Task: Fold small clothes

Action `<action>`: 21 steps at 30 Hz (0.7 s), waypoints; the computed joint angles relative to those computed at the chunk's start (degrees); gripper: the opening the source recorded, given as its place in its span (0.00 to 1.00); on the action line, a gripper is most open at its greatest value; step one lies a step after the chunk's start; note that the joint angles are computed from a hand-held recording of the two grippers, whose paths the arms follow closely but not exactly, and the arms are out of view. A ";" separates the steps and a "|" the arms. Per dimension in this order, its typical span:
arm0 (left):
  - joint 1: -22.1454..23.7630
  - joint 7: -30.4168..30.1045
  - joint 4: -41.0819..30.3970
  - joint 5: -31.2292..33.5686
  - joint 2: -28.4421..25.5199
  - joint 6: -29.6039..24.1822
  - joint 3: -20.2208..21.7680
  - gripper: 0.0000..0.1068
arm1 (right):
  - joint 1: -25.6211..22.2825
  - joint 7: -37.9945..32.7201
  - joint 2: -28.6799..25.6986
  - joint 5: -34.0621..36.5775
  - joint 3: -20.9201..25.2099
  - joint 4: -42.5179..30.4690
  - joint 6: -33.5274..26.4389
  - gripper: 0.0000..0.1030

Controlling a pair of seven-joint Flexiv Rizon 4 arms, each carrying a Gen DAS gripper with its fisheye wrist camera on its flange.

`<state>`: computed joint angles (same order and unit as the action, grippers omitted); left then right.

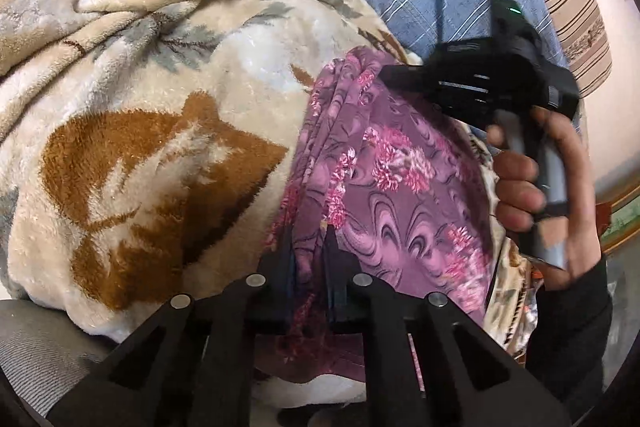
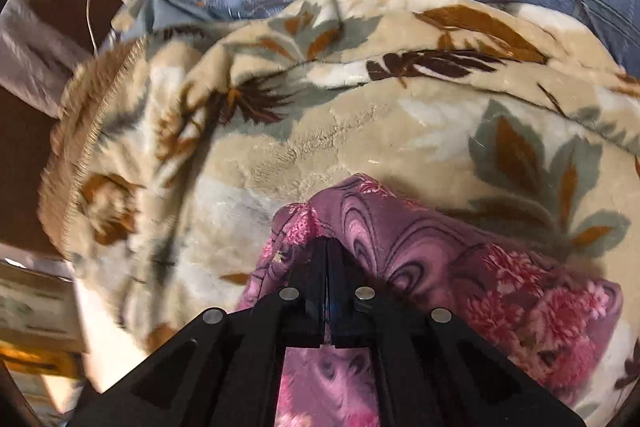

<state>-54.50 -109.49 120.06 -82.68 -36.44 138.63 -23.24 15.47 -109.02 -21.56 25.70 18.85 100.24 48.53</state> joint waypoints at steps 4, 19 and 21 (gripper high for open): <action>-1.11 -4.50 1.59 2.35 0.30 2.94 1.18 0.19 | -10.76 -16.75 12.11 18.24 2.83 5.65 -3.92 0.59; 3.95 2.06 4.80 1.83 7.82 -5.15 1.70 0.47 | -15.70 -25.93 23.29 31.60 -15.63 20.57 -15.45 0.75; 8.11 -5.37 8.32 14.22 8.27 -10.78 3.95 0.47 | -15.05 -25.34 20.62 32.51 -15.92 18.68 -16.74 0.75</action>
<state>-46.39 -114.85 128.39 -68.46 -28.17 127.85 -19.28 0.42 -134.36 -0.94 58.22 2.92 118.92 31.79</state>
